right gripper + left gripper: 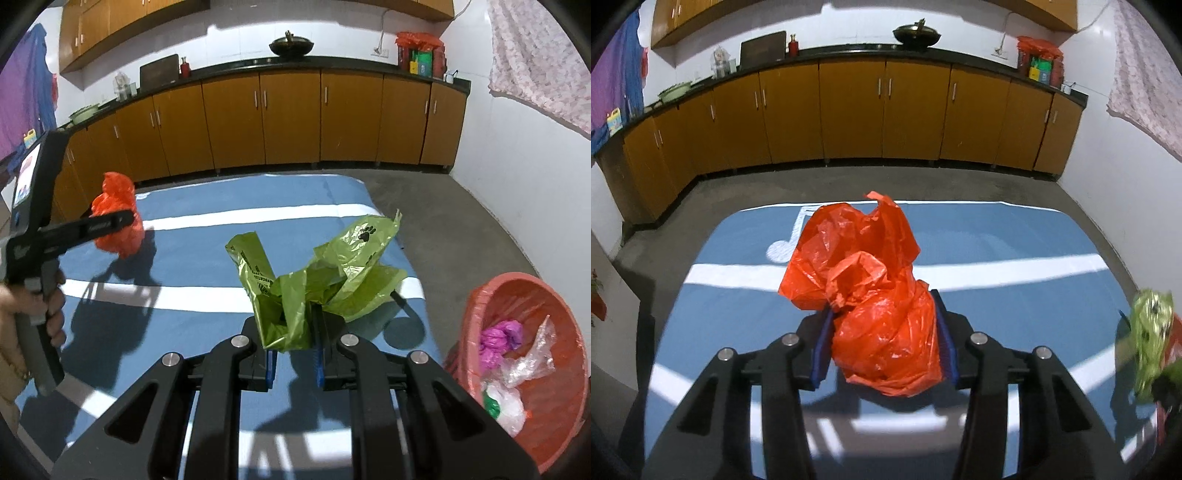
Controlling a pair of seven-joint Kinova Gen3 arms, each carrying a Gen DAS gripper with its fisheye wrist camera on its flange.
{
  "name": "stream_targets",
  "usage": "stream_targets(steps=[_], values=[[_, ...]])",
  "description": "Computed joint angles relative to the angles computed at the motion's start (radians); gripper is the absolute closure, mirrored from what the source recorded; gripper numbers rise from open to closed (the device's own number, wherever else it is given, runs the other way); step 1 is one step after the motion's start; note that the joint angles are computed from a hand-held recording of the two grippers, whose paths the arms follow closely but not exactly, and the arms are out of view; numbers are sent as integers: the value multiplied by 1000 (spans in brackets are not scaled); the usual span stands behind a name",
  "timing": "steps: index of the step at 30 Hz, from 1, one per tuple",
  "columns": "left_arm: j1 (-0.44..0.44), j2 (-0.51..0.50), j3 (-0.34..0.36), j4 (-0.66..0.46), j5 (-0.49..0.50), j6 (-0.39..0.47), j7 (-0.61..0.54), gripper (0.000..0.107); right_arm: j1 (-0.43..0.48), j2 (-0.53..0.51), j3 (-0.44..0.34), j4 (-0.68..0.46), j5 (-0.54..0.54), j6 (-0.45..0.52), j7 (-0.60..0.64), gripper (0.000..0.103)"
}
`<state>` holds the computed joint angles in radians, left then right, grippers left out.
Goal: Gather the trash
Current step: 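Grasp the red plastic bag with the left tool while the right holds lime-green bag, then carry the red and lime-green bags over the orange basket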
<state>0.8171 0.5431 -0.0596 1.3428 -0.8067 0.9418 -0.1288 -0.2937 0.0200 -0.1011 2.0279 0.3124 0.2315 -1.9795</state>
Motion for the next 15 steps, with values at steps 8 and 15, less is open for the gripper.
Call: stream_targets(steps=[8,15], values=[[128,-81,45,64,-96,103,94,61,57,-138,-42,67,27,19,-37,87],[206,-105,111,44,-173,194,125,61,131,-251,-60,119,-45,39,53,87]])
